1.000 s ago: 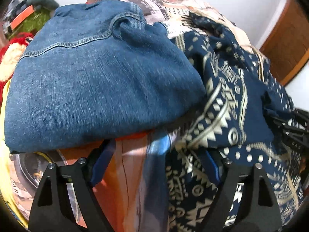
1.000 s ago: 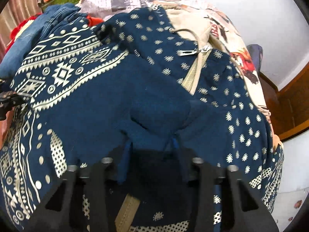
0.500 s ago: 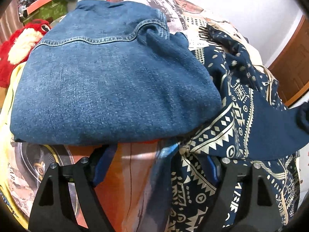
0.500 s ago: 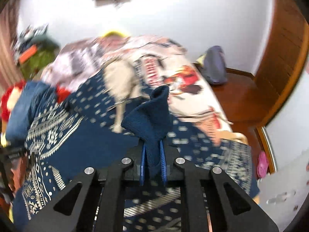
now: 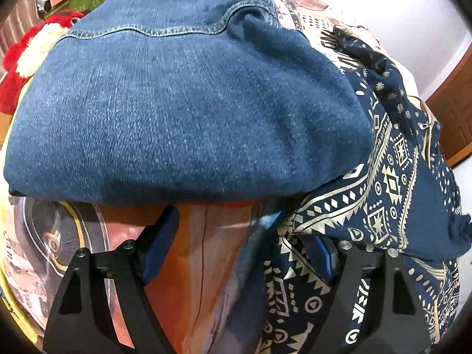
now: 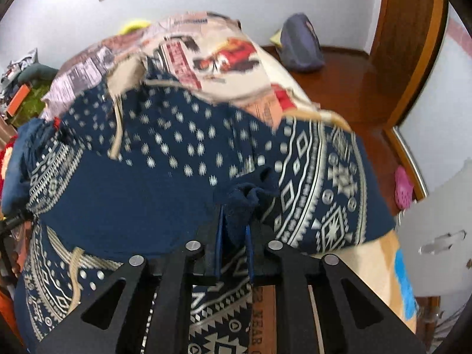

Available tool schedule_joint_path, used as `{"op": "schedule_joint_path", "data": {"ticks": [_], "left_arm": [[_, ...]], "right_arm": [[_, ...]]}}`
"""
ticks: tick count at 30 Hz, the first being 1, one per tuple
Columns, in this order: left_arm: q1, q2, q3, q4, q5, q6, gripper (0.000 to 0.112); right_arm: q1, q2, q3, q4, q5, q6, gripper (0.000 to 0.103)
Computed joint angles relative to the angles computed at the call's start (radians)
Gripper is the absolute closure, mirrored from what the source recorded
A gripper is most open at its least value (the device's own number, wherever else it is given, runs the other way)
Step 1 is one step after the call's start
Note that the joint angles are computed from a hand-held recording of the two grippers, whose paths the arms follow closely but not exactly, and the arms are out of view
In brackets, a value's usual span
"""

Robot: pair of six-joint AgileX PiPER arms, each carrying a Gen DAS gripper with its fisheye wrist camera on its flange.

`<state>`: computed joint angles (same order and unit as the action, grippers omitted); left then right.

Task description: Fold large clothes

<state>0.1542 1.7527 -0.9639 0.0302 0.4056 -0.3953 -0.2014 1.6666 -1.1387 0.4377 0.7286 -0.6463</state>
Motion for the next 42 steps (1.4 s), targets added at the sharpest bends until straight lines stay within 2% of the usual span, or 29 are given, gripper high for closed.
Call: {"op": "schedule_joint_path", "data": {"ticks": [2, 5, 7, 11, 17, 19, 24, 27, 31, 34, 42], "left_arm": [[-0.004, -0.001, -0.006, 0.017, 0.013, -0.010, 0.031], [-0.020, -0.017, -0.012, 0.069, 0.049, -0.044, 0.031], [-0.024, -0.051, 0.012, 0.091, 0.067, -0.048, 0.031], [-0.031, -0.118, 0.042, 0.093, 0.099, -0.023, 0.031], [-0.068, -0.286, 0.076, 0.130, 0.163, -0.022, 0.031], [-0.102, -0.339, 0.059, 0.162, 0.195, -0.048, 0.031], [-0.201, -0.395, -0.040, 0.232, 0.266, -0.107, 0.031], [-0.268, -0.365, -0.125, 0.270, 0.287, -0.132, 0.031], [-0.382, -0.269, -0.258, 0.330, 0.325, -0.181, 0.030], [-0.415, -0.190, -0.344, 0.261, 0.322, -0.140, 0.030], [-0.461, 0.036, -0.504, 0.182, 0.329, -0.127, 0.029]], "right_arm": [[0.005, 0.008, 0.000, -0.049, 0.009, 0.040, 0.085], [0.003, 0.009, 0.001, -0.110, 0.033, 0.088, 0.073], [-0.021, -0.007, 0.011, -0.097, 0.045, 0.075, 0.064], [-0.078, -0.048, 0.012, -0.042, 0.092, 0.032, 0.061], [-0.185, -0.139, -0.016, 0.046, 0.168, -0.053, 0.057], [-0.238, -0.176, -0.027, 0.088, 0.196, -0.097, 0.051], [-0.299, -0.215, -0.053, 0.169, 0.199, -0.159, 0.041], [-0.338, -0.217, -0.058, 0.219, 0.195, -0.199, 0.036], [-0.391, -0.172, -0.065, 0.247, 0.193, -0.208, 0.034], [-0.422, -0.093, -0.086, 0.249, 0.213, -0.189, 0.034], [-0.473, 0.144, -0.170, 0.240, 0.269, -0.085, 0.034]]}}
